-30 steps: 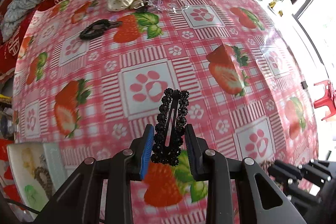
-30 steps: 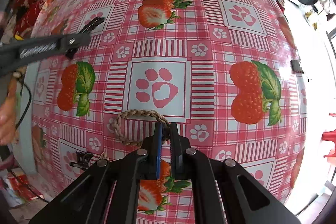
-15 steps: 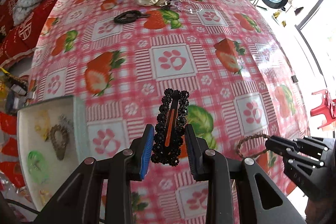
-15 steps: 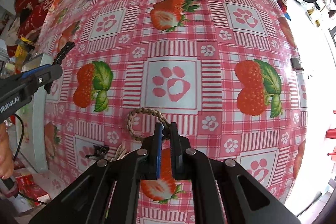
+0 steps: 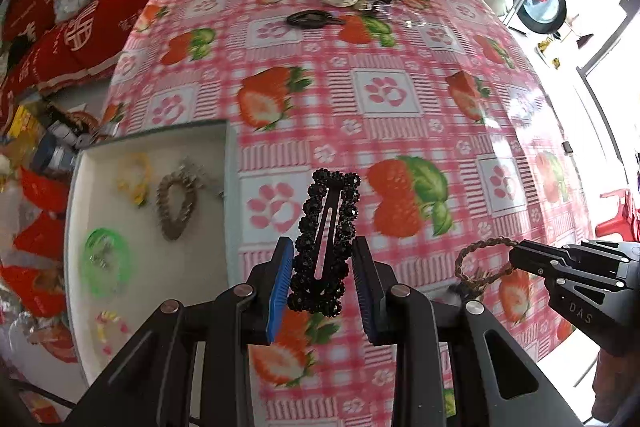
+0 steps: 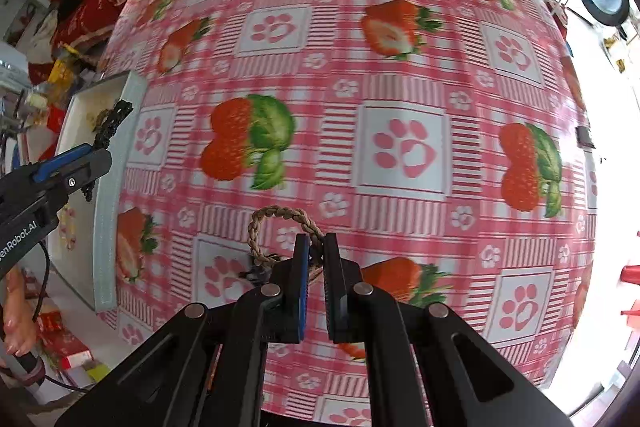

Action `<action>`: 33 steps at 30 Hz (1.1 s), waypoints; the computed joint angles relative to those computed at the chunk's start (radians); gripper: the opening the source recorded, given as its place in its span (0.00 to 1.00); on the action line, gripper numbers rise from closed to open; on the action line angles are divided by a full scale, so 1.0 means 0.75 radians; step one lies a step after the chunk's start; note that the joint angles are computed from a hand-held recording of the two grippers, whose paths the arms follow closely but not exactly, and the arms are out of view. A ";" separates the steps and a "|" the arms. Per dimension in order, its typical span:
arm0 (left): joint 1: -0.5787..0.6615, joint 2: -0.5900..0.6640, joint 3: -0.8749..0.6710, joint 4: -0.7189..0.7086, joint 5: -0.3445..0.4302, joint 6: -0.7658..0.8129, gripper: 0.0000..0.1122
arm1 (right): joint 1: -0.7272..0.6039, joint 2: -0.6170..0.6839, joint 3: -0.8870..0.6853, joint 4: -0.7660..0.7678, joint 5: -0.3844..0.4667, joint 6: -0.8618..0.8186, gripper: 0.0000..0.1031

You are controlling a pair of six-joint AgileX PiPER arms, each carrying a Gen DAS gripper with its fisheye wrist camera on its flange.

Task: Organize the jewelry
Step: 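Carry the black hair clip and braided bracelet over the white tray with both tools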

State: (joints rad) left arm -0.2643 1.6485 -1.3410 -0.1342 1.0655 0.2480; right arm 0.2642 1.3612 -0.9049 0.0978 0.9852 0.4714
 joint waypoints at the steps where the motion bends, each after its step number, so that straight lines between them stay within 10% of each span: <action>1: 0.025 -0.014 0.015 -0.004 0.001 0.011 0.32 | 0.026 0.011 -0.009 -0.001 0.000 0.016 0.07; 33: 0.728 -0.145 0.351 -0.045 -0.066 0.332 0.32 | 0.499 0.776 -1.077 0.038 0.151 -0.035 0.07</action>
State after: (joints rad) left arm 0.2815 1.5400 -1.0778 -0.1678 1.0159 0.4970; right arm 0.6383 1.9428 -1.7125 0.1262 1.0985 0.4450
